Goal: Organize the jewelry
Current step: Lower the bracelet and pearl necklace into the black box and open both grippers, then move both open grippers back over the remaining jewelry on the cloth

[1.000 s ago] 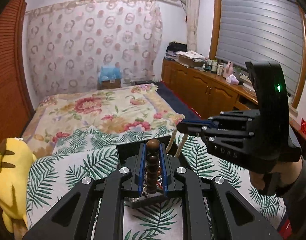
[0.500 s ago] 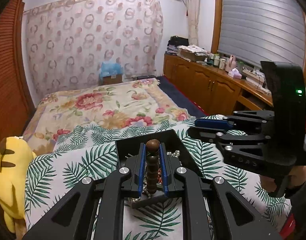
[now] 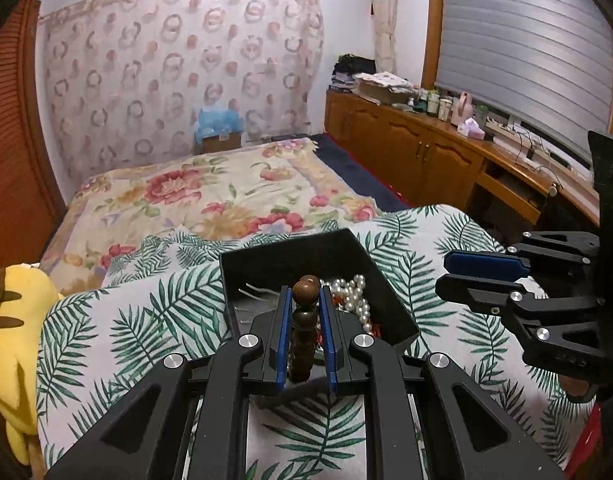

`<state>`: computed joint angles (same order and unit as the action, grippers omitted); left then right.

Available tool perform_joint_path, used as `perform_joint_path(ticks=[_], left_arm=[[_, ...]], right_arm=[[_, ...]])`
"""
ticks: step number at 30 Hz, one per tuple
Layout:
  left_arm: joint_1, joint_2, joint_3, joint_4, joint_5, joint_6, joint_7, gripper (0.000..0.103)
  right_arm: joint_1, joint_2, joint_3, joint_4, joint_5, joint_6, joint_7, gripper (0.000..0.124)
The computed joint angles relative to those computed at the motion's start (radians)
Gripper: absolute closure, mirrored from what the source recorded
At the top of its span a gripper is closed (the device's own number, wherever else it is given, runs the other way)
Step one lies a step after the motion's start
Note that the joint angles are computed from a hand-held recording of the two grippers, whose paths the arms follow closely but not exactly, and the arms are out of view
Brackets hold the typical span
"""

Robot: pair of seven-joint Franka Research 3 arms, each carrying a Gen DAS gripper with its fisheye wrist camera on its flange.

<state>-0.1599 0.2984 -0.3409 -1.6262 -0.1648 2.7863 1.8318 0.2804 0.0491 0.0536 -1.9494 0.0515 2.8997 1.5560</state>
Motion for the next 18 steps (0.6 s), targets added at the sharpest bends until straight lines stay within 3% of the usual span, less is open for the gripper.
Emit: perform_joint_path(ticks=[9,13,15,18], left_arm=[[-0.001,-0.030,-0.006,-0.046,-0.009,0.023,0.005,0.089],[0.020,-0.086,-0.023,-0.108,-0.070,0.061,0.051,0.068],[0.025,-0.122,-0.023,-0.149,-0.103,0.077,0.083,0.064],[0.021,-0.173,-0.012,-0.210,-0.156,0.101,0.127,0.052]], right_arm=[[0.002,-0.035,0.005,-0.069,-0.033,0.032,0.050,0.101],[0.001,-0.059,0.014,-0.110,-0.007,0.048,0.043,0.101],[0.001,-0.072,0.020,-0.136,-0.020,0.058,0.059,0.097],[0.009,-0.091,0.030,-0.173,0.023,0.067,0.024,0.091]])
